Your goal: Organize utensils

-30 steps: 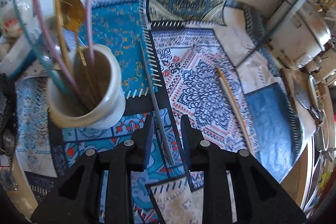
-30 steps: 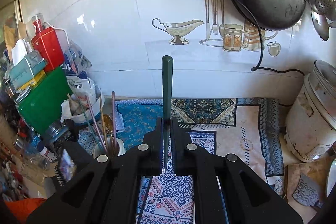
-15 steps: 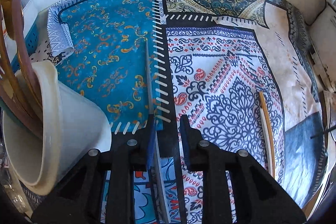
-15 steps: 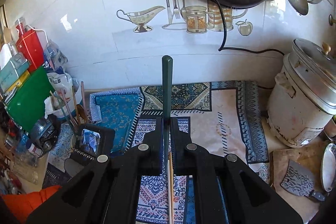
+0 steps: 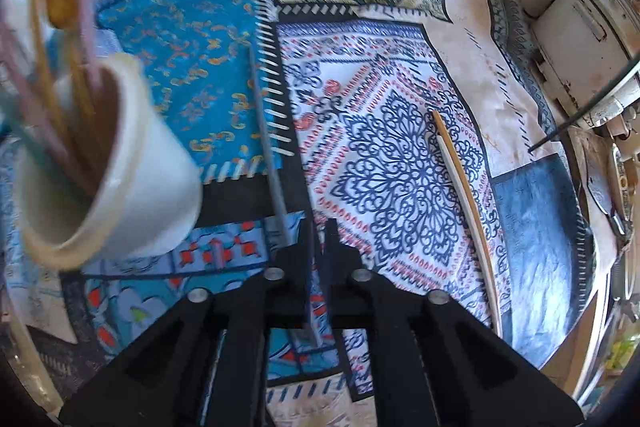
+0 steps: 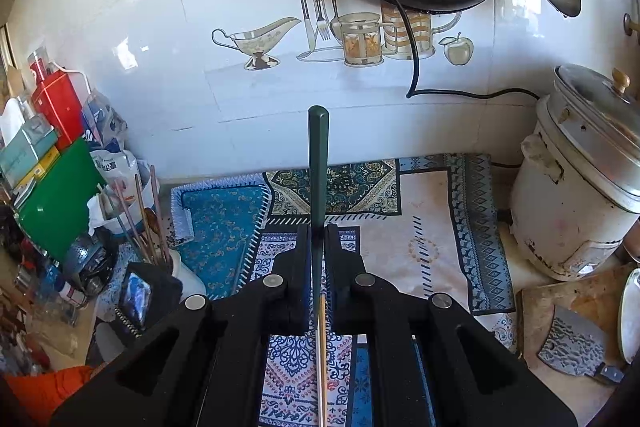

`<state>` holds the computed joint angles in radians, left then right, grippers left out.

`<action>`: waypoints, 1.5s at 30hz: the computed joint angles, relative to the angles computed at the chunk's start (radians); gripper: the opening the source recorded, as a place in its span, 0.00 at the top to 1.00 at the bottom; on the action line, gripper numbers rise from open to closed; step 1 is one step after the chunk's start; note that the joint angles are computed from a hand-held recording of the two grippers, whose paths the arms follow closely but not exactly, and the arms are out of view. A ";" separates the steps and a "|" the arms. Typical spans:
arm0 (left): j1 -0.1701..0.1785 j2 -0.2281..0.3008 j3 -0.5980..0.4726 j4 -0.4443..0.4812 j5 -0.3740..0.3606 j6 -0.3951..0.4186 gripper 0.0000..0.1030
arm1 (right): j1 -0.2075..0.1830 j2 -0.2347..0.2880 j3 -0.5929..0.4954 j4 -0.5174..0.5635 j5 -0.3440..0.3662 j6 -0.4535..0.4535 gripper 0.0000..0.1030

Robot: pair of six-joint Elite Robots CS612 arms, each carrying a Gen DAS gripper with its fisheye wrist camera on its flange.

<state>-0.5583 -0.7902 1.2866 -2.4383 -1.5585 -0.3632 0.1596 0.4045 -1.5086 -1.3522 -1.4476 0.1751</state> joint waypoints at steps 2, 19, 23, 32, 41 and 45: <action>0.003 -0.009 0.014 -0.003 -0.003 -0.016 0.71 | -0.002 0.002 0.000 -0.003 0.011 0.005 0.94; 0.006 -0.003 0.014 0.097 -0.105 0.039 0.96 | -0.022 0.022 -0.021 0.014 0.071 -0.005 0.94; 0.001 -0.018 0.019 0.177 -0.147 0.122 0.96 | -0.031 0.028 -0.024 0.020 0.088 0.011 0.94; -0.012 0.034 -0.089 0.255 -0.043 0.088 0.93 | -0.040 0.036 -0.033 0.028 0.108 0.005 0.94; -0.032 0.103 -0.221 0.319 0.075 0.102 0.93 | -0.049 0.043 -0.053 0.042 0.108 0.003 0.94; -0.034 0.124 -0.261 0.336 0.065 0.116 0.96 | -0.050 0.044 -0.057 0.048 0.100 0.006 0.94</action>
<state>-0.5926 -0.6665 1.0256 -2.1019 -1.4931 -0.2474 0.1091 0.4484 -1.5657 -1.3042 -1.3474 0.1813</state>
